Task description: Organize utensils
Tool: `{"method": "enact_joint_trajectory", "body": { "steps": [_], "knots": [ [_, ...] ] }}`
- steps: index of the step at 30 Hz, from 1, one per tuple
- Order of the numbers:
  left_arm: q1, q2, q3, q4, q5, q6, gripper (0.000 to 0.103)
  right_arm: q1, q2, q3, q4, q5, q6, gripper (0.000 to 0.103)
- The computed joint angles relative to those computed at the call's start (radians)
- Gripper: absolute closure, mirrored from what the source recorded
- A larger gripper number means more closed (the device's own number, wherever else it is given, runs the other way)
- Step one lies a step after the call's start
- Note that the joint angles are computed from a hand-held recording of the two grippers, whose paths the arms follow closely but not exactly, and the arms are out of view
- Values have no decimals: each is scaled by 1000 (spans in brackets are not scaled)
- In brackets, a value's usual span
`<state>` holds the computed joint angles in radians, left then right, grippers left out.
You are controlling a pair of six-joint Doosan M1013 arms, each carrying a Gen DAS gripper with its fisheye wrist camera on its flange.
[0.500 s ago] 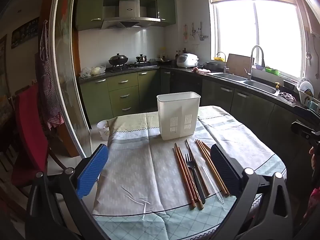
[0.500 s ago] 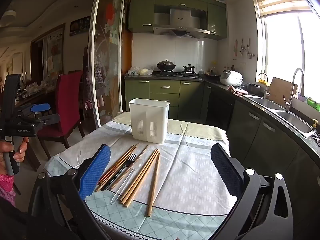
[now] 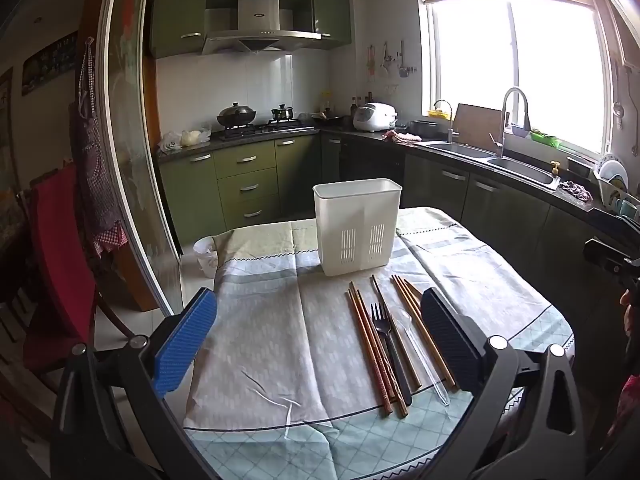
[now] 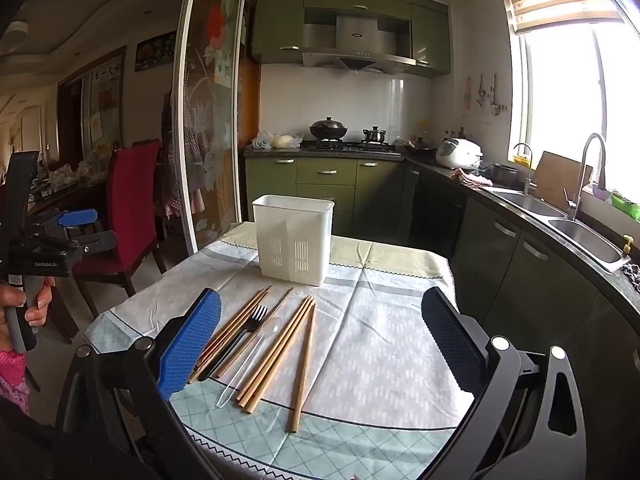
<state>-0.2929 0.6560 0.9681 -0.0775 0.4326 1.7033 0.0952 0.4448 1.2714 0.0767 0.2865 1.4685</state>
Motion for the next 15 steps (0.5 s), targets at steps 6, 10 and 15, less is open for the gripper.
{"method": "enact_joint_trajectory", "body": {
  "steps": [6,10,15],
  "knots": [
    [-1,2,-4,6,6,-3,6,-4,2,-1,-20,6,23,4],
    [-2,3,-6,7,10,-7,6,-1,6,-3,-52,9,52,4],
    [-1,11,-18,2,27,0,6,-3,11,-12,-65,22,68,4]
  ]
}}
